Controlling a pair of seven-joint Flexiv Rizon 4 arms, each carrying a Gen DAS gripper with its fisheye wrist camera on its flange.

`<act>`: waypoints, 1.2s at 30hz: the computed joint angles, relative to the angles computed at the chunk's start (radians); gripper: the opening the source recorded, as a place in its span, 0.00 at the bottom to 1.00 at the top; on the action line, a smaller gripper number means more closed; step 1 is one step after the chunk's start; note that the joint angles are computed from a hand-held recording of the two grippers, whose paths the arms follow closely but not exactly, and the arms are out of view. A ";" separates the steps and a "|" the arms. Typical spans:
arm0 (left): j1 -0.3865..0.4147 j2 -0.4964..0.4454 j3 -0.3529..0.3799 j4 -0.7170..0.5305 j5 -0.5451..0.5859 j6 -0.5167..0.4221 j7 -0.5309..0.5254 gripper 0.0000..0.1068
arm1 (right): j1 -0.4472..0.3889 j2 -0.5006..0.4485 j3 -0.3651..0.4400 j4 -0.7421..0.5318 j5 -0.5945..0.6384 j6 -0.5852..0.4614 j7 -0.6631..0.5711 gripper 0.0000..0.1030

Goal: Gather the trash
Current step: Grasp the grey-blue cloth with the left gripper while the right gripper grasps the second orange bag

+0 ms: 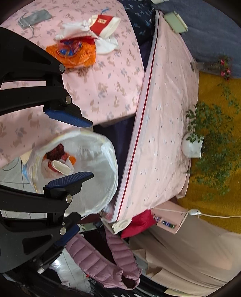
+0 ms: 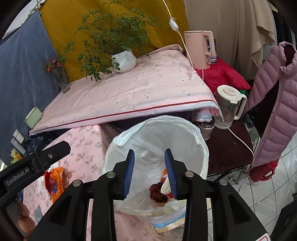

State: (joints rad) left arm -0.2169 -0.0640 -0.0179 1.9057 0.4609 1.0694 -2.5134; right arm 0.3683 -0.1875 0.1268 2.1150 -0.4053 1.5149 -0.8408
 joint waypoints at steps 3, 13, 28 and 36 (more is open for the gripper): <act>0.003 0.029 0.006 0.022 0.022 -0.019 -0.030 0.44 | 0.013 0.008 0.000 0.005 -0.017 0.000 0.007 0.34; 0.056 0.140 -0.020 0.101 0.096 -0.085 -0.108 0.44 | 0.052 0.038 0.016 0.022 -0.076 0.001 0.046 0.47; 0.206 0.381 -0.069 0.302 0.116 -0.183 -0.179 0.58 | 0.109 0.054 0.076 0.012 -0.107 -0.023 0.047 0.52; 0.281 0.522 -0.056 0.435 0.069 -0.226 -0.159 0.60 | 0.152 0.044 0.110 0.002 -0.091 -0.045 0.024 0.52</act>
